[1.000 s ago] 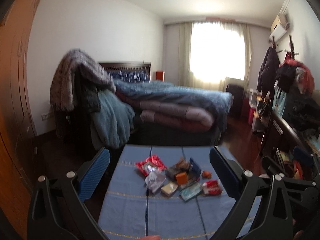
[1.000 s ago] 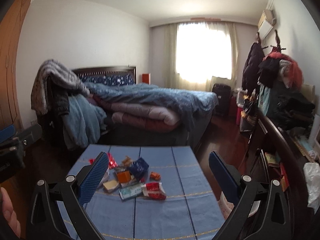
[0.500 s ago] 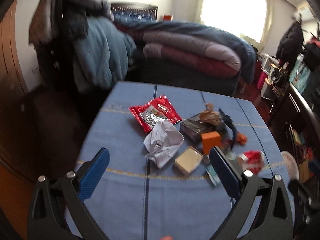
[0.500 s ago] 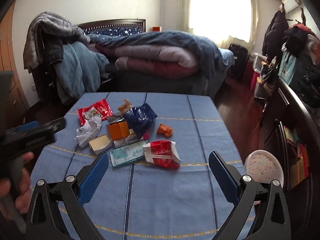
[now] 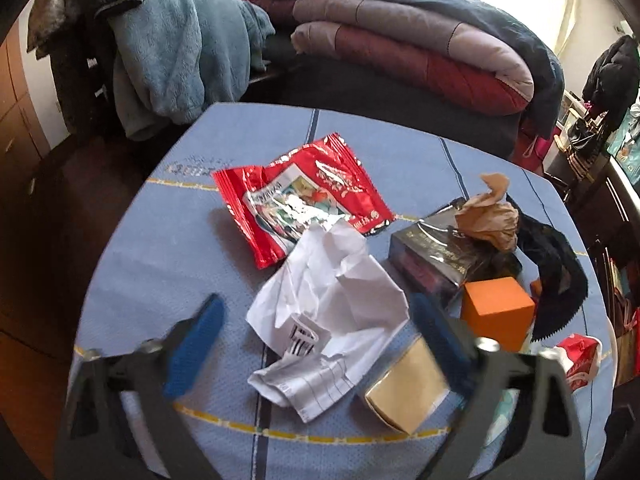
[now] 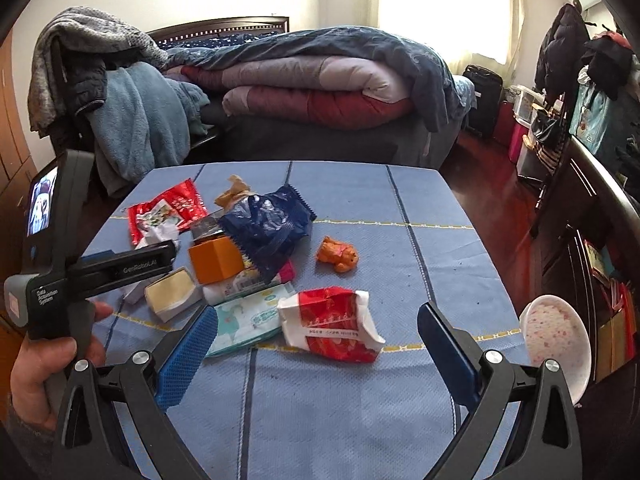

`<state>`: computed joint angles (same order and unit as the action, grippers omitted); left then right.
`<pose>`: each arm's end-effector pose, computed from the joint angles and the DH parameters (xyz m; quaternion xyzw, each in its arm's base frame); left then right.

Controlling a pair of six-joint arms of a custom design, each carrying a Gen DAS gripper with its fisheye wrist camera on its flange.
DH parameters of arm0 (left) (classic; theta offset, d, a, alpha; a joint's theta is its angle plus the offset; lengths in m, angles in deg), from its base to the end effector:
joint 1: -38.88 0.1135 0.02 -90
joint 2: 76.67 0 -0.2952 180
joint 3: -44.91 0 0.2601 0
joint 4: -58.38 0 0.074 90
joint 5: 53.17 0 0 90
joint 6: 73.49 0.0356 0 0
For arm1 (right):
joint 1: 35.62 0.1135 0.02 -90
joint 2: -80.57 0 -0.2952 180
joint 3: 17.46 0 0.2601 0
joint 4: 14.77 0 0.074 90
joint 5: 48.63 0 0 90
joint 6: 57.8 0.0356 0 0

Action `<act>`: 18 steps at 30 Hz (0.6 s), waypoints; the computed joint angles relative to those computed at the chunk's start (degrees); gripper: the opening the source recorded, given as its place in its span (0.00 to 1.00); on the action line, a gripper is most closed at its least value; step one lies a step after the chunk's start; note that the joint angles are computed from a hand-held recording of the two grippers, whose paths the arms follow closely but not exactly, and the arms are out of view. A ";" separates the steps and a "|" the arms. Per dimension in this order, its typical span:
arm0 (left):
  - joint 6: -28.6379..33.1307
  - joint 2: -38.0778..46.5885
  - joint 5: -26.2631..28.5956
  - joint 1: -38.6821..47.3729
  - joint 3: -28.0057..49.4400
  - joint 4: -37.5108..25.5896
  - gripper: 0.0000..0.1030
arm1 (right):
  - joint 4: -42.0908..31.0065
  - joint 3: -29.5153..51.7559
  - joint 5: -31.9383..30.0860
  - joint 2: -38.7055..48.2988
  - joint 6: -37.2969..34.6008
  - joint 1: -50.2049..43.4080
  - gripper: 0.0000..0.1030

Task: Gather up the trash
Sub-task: 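Grasp the crumpled white paper with the left tool while the right tool grasps the blue chip bag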

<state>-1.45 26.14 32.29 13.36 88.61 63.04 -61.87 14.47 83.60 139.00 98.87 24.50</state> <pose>0.2563 -0.1192 0.0891 0.0507 0.9502 -0.0780 0.2973 0.0838 0.0978 0.1527 0.1040 0.9189 -0.0407 0.3784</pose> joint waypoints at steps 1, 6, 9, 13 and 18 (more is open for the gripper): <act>0.10 0.41 0.61 0.18 0.19 -0.05 0.74 | 0.75 -0.32 -0.19 -0.21 -0.84 -0.80 0.96; -0.56 -0.69 -1.00 -1.18 -1.88 2.84 0.54 | 8.75 -1.57 -3.76 -1.84 -10.84 -8.53 0.96; -0.75 -1.67 -0.11 -0.98 -3.16 4.96 0.49 | 16.37 -1.17 -6.84 0.82 -17.77 -13.20 0.96; -1.03 -2.70 3.69 1.15 -5.16 7.72 0.47 | 26.82 0.27 -11.45 9.11 -23.98 -17.20 0.94; -1.00 -5.85 6.00 3.25 -7.80 9.59 0.46 | 34.07 3.62 -13.43 20.82 -26.81 -20.28 0.80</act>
<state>-2.44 20.29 38.30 16.62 80.80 72.63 -27.80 18.09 70.18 159.82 72.05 4.22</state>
